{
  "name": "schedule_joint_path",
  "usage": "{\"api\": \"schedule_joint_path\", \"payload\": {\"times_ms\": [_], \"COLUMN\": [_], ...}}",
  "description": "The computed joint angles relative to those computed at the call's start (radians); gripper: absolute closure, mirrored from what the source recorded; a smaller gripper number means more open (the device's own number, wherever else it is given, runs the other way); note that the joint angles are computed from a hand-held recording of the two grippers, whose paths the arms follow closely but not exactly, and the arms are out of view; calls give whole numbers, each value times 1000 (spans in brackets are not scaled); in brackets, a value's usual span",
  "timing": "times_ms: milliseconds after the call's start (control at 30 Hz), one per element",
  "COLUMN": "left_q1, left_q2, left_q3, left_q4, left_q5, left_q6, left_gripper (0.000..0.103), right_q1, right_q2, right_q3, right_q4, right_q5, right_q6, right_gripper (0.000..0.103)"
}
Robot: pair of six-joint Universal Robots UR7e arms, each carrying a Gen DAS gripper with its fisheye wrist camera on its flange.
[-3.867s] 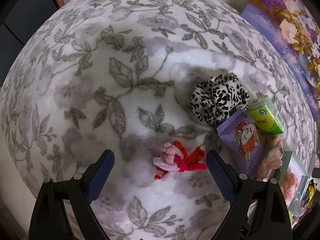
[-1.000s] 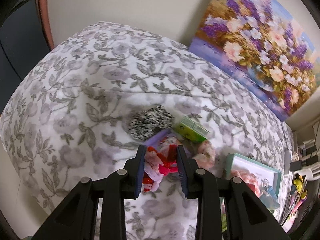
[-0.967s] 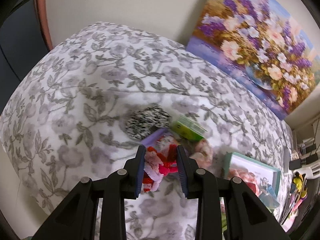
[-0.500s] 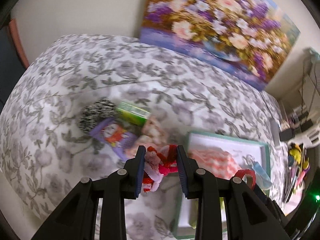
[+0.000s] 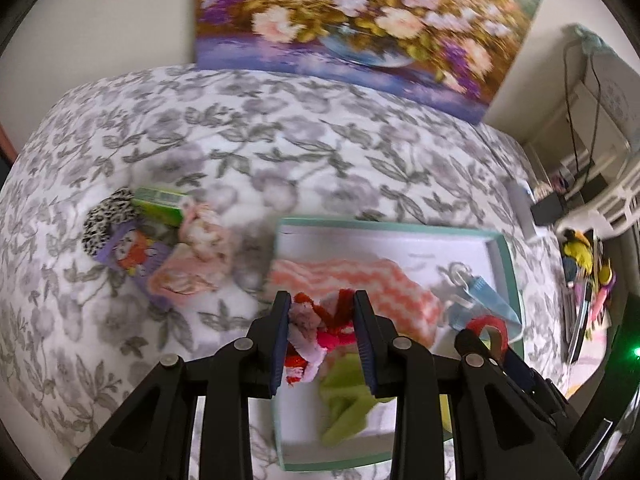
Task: Organize soft objects
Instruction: 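Lift the red tape ring and pipe-cleaner toy and carry both over the tray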
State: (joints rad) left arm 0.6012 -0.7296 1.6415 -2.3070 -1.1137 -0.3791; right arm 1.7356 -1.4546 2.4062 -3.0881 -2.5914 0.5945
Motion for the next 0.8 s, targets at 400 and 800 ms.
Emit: {"api": "schedule_joint_path", "payload": {"times_ms": [400,800], "left_q1": [-30,-25], "left_q2": [53,82], "left_q3": [-12,-26], "left_q4": [1,26], "left_q5": [-36,-63], "left_q6": [22,5], "left_gripper": [69,67], "right_q1": [-22,-46], "right_q2": [-28,-44], "right_q3": [25,40], "right_q4": [-14,-17], "right_q5": [11,22], "right_q6": [8,7], "right_gripper": [44,44]}}
